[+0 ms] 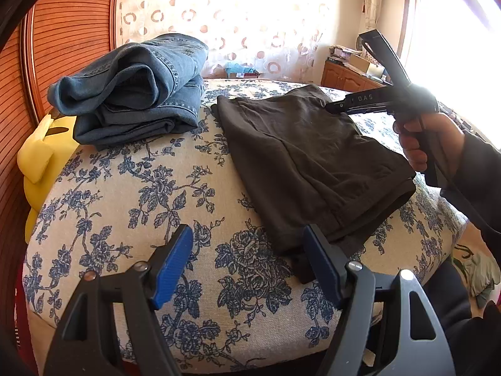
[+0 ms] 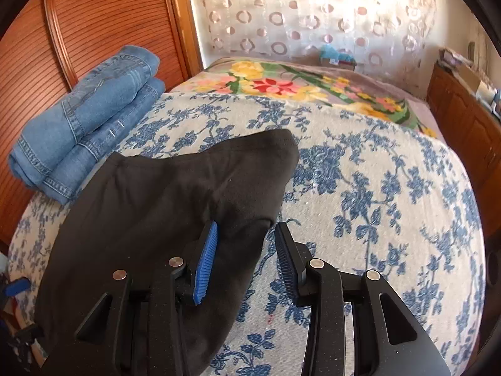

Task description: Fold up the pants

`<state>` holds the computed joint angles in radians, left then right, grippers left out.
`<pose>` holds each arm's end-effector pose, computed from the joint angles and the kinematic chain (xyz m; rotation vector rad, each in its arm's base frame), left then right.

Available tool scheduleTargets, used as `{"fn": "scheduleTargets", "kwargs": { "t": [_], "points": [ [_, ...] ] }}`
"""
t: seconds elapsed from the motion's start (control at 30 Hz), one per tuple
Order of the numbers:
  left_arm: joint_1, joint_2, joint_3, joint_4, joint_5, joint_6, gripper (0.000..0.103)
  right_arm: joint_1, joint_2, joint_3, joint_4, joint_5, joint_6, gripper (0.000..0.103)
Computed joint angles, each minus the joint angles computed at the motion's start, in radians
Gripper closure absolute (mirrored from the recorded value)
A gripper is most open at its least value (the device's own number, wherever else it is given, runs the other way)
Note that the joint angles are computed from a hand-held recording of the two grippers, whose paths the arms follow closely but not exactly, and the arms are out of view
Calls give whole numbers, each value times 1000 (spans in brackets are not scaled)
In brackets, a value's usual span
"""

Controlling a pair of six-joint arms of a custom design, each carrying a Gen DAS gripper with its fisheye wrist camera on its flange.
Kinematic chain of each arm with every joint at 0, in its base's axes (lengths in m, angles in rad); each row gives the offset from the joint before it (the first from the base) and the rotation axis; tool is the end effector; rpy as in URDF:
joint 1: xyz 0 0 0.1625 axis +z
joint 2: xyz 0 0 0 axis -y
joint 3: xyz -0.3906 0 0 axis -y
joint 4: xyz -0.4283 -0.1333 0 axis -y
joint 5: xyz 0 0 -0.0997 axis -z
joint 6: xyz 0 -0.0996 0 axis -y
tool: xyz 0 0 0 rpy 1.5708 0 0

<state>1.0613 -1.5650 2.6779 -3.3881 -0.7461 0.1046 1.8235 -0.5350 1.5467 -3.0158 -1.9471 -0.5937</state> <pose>0.0284 -0.3725 0.1820 0.3393 2.2812 -1.0201 0.2668 -0.6464 -0.0437 0.9905 -2.4704 0.4909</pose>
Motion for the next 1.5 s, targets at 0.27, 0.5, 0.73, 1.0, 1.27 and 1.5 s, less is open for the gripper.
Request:
{"fn": "scheduleTargets", "kwargs": {
  "t": [0.27, 0.5, 0.73, 1.0, 1.27, 1.5],
  "points": [
    [1, 1, 0, -2, 0, 1, 30, -9, -38, 33, 7, 41, -25, 101],
    [3, 7, -3, -6, 1, 5, 30, -19, -70, 69, -91, 22, -38, 103],
    [4, 14, -4, -14, 2, 11, 30, -29, -123, 135, -117, 42, -30, 103],
    [5, 21, -7, -22, 6, 20, 29, -28, -238, 375, -263, 88, -136, 79],
    [8, 54, -21, -48, 11, 39, 20, -37, -301, 533, -338, 114, -152, 71],
    [11, 55, -29, -33, 10, 28, 17, -39, -309, 587, -368, 118, -130, 71]
  ]
}}
